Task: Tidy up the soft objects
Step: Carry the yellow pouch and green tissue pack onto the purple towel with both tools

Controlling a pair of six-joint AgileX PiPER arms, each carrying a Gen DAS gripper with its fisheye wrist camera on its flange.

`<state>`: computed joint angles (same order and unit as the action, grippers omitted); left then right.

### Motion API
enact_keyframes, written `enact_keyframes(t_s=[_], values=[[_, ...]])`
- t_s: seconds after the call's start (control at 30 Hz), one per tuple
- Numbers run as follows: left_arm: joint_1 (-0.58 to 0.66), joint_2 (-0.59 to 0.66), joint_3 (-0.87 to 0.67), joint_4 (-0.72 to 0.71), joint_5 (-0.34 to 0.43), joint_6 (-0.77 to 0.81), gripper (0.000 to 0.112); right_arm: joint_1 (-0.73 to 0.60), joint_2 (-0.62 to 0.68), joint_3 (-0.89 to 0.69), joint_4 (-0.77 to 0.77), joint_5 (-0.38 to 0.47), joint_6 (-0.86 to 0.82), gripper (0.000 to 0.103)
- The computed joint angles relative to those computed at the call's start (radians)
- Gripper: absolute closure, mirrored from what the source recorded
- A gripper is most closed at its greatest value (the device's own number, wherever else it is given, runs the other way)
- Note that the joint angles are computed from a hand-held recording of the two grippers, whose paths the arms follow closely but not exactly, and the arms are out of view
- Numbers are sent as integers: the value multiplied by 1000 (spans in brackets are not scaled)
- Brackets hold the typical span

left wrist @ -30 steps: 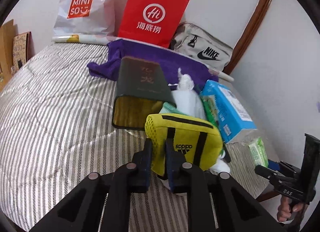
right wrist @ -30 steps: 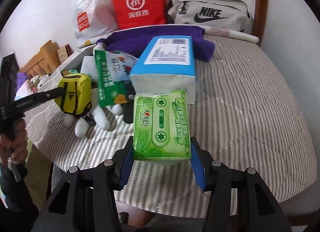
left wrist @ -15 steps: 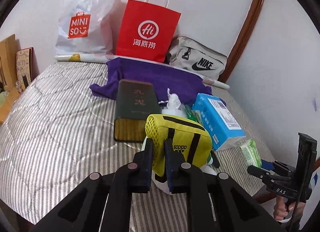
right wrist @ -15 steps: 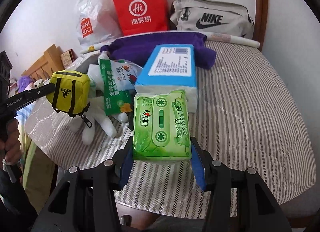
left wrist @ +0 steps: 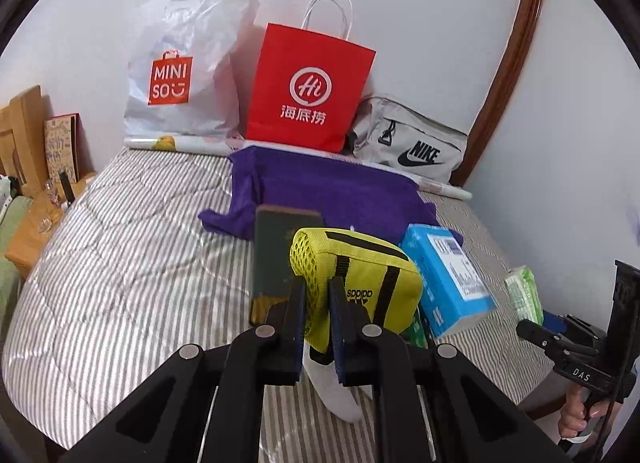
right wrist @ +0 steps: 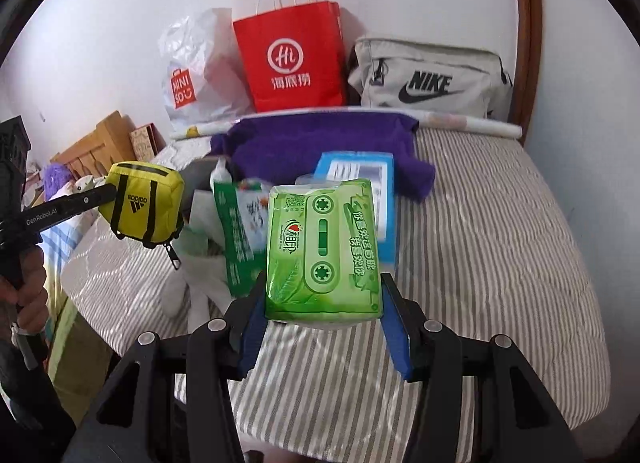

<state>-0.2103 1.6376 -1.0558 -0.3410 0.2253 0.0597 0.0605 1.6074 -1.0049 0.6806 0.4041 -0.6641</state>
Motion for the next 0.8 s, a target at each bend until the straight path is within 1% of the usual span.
enact_keyframes(t_s=[0.13, 0.23, 0.3, 0.47, 0.57, 0.67, 0.8], values=[[16, 39, -80, 38, 38, -27, 101, 8, 53, -94, -56, 17, 59, 52], [18, 76, -152, 113, 72, -93, 101, 12, 101, -171, -96, 29, 97, 52], [20, 96, -192, 136, 87, -110, 101, 12, 136, -226, -114, 41, 117, 52], [31, 172, -320, 157, 138, -123, 101, 7, 234, -377, -165, 78, 180, 52], [46, 218, -399, 130, 173, -103, 101, 7, 293, -473, -204, 105, 218, 52], [58, 274, -493, 105, 216, -84, 101, 7, 352, -571, -247, 137, 261, 51], [62, 355, -630, 131, 276, -110, 101, 13, 432, -706, -294, 178, 303, 52]])
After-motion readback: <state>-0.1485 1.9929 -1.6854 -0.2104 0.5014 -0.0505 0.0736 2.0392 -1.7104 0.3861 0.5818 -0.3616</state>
